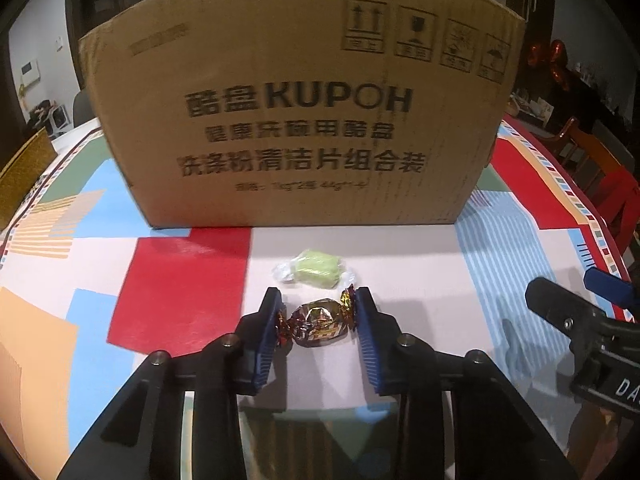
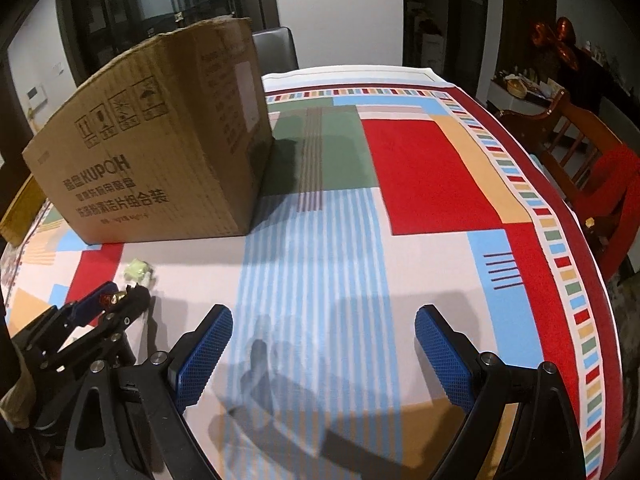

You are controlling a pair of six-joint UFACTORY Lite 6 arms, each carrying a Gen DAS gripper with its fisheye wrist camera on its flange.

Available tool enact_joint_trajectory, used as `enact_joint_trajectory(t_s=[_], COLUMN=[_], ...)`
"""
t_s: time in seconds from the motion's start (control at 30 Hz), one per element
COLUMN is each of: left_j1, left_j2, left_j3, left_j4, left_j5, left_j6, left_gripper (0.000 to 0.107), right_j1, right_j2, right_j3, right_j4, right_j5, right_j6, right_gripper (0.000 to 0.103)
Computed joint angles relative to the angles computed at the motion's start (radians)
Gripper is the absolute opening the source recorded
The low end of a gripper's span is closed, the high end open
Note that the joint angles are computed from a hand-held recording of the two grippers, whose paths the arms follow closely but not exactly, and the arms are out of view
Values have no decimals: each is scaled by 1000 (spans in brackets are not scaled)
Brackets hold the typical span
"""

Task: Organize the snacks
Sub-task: 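Grasp the gold-red wrapped candy with left tool while right grasps pale green candy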

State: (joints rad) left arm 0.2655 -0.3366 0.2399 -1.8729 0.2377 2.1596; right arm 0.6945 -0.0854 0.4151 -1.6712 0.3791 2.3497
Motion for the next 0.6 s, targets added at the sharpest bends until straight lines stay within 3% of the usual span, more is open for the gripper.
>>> enact_joint_trajectory(t_s=[0.23, 0.6], left_j1=[314, 621], left_j2=[30, 223], left_j3=[48, 219], left_j4=[337, 427], left_j5=[140, 258], left_j6=[-131, -39], left_gripper=[36, 36], right_j1=[105, 235], right_j2=[104, 342], right_j3=[120, 367], right_j4=[73, 145], right_j5=[39, 88], right_j6=[-31, -57], right_gripper=[94, 94])
